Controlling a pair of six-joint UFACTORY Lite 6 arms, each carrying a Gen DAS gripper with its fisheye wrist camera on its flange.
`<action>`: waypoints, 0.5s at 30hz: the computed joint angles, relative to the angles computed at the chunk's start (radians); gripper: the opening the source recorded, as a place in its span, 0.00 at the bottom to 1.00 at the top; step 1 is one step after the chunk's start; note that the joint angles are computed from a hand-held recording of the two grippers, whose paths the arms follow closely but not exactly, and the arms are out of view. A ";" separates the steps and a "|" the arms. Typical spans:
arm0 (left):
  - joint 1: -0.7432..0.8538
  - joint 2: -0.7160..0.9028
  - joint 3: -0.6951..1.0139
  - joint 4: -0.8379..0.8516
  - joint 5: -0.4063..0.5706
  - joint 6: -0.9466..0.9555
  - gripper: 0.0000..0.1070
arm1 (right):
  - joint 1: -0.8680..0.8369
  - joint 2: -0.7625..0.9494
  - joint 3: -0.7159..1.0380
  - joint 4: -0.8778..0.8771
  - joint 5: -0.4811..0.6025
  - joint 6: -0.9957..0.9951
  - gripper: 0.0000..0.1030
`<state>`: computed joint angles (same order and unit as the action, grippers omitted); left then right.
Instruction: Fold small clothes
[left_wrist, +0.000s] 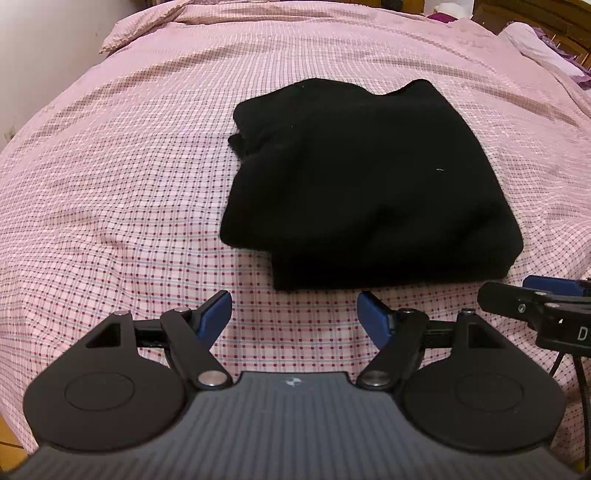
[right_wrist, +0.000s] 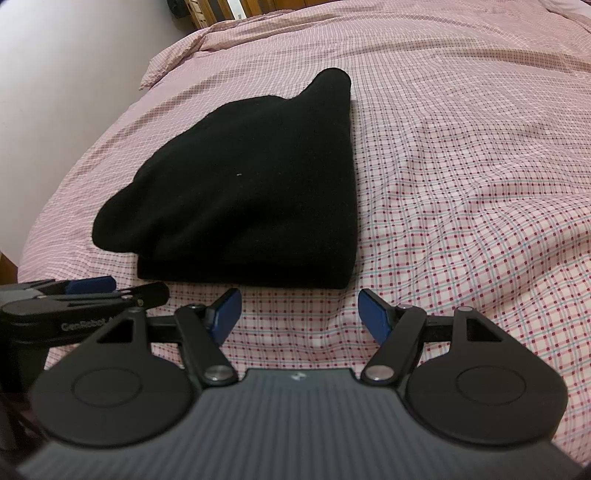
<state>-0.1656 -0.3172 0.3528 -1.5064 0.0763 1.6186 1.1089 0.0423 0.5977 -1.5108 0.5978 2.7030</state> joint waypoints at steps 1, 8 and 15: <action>-0.002 -0.003 -0.001 0.020 -0.001 -0.022 0.74 | 0.000 0.000 0.000 -0.001 0.000 0.001 0.69; -0.009 -0.021 -0.011 0.103 -0.005 -0.109 0.74 | 0.001 0.000 0.001 0.002 0.002 -0.003 0.69; -0.013 -0.022 -0.011 0.139 -0.008 -0.149 0.74 | 0.004 -0.002 0.002 0.008 0.005 -0.010 0.69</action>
<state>-0.1784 -0.3393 0.3423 -1.3674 0.0682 1.4699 1.1125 0.0406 0.5997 -1.5025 0.6025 2.6932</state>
